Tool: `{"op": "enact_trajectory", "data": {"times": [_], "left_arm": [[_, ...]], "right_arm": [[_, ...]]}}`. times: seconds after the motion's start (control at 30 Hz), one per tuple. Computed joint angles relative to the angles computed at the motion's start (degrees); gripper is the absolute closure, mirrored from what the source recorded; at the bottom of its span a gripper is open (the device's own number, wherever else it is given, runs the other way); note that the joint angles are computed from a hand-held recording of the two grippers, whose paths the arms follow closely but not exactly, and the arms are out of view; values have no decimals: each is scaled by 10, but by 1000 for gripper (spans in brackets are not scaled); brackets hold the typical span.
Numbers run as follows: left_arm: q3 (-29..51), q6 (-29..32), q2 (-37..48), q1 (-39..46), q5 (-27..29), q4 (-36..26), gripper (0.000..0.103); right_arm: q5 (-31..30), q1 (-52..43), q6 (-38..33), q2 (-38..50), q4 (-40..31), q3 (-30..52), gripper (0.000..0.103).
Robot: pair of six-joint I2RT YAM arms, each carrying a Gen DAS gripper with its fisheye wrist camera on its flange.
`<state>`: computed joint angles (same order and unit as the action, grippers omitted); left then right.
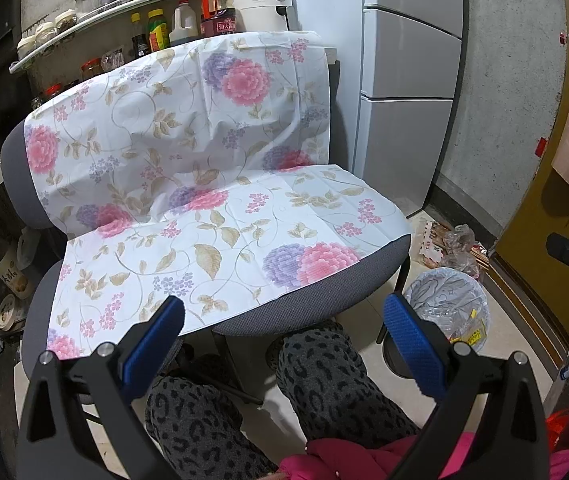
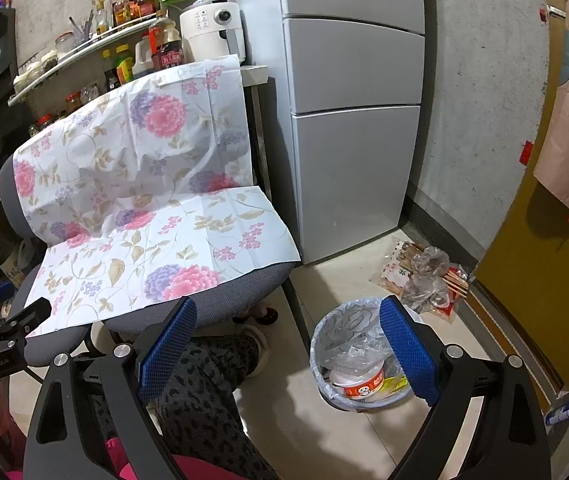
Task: Collect trash
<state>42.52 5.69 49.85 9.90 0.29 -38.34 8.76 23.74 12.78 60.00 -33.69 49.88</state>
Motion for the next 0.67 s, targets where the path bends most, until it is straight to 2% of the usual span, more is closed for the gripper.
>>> {"op": "enact_trajectory", "data": {"times": [0.3, 0.43, 0.6, 0.67], "left_arm": [[-1, -3, -3, -4, -6, 1, 6], [-8, 17, -2, 8, 21, 14, 6], [-21, 27, 53, 35, 39, 44, 6], [-27, 40, 101, 81, 68, 64, 6]], "right_arm": [[-1, -4, -1, 0, 0, -2, 11], [0, -2, 0, 1, 1, -1, 11], [-11, -4, 3, 31, 17, 1, 11], [-18, 0, 4, 64, 30, 8, 11]]}}
